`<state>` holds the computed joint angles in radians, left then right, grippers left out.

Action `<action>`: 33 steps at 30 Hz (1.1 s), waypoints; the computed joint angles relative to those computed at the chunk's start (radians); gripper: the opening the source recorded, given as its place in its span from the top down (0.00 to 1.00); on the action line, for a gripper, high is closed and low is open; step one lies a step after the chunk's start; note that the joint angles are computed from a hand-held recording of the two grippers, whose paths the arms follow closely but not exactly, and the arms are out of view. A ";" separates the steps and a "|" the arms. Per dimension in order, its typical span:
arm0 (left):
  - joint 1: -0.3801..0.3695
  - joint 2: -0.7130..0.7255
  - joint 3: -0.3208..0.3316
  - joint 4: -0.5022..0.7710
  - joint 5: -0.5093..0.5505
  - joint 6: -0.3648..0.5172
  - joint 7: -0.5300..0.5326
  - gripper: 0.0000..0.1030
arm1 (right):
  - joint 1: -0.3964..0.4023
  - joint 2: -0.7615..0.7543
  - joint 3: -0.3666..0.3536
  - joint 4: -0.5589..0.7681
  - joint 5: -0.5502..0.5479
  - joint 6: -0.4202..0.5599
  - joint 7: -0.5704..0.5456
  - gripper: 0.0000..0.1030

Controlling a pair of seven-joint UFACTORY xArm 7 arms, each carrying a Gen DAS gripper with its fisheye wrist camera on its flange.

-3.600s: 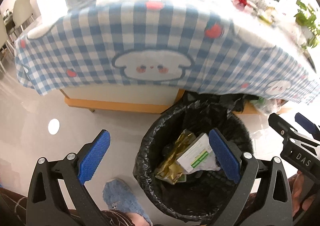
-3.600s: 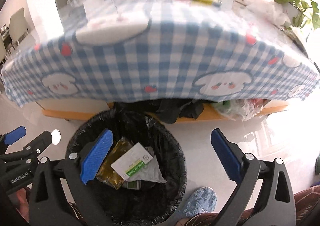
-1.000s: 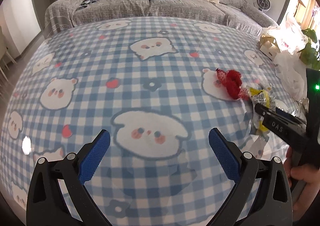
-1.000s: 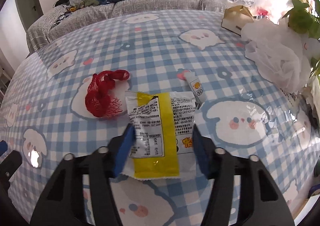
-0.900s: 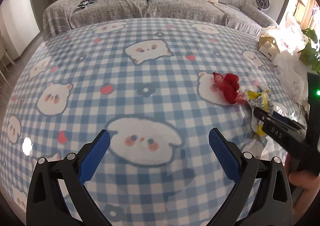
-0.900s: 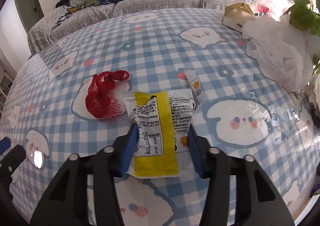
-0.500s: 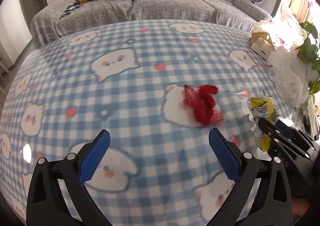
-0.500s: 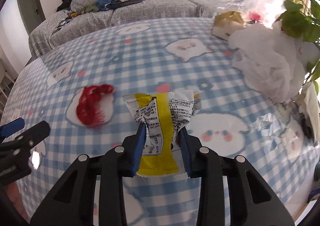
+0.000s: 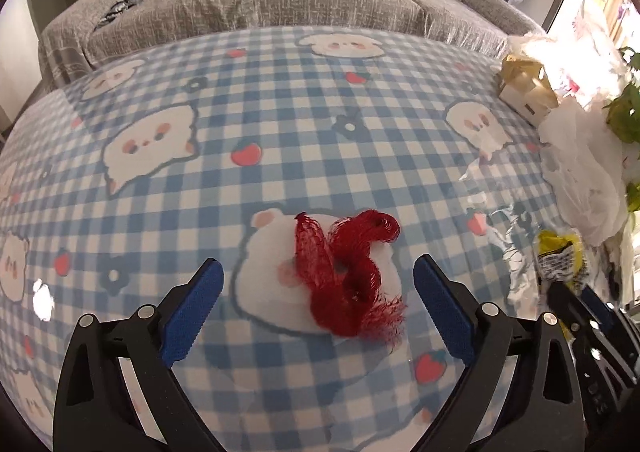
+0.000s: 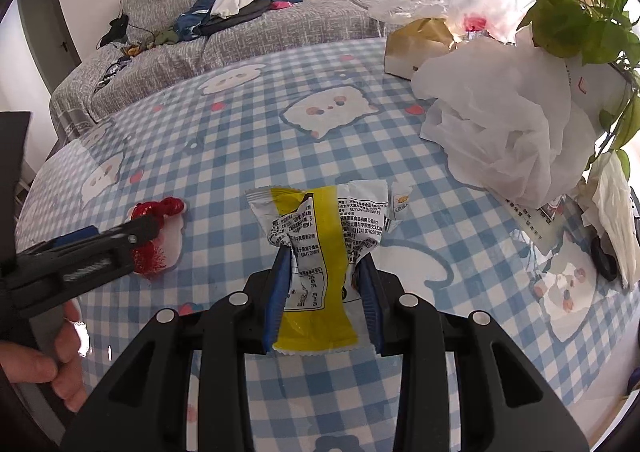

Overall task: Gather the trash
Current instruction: 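Grasp the yellow snack wrapper with the right tool while the left tool grasps the red mesh net, then carry the red mesh net and the yellow wrapper down over the trash bin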

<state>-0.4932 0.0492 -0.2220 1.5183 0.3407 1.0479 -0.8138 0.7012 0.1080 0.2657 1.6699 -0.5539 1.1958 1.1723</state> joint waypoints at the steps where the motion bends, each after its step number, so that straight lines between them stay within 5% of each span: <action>1: -0.005 0.015 -0.003 0.015 0.018 0.020 0.001 0.18 | -0.002 0.001 -0.001 -0.001 0.004 -0.006 -0.002 0.69; 9: -0.029 0.063 0.012 0.062 0.064 0.065 -0.022 0.46 | 0.012 0.030 -0.007 0.024 0.001 -0.007 -0.014 0.69; 13: -0.035 0.066 0.018 0.076 0.066 0.089 -0.019 0.79 | 0.017 0.034 -0.012 0.027 0.002 0.000 -0.019 0.69; 33: 0.010 -0.102 -0.024 -0.068 0.006 0.052 0.035 0.83 | 0.081 0.055 -0.010 0.111 -0.039 0.095 0.006 0.69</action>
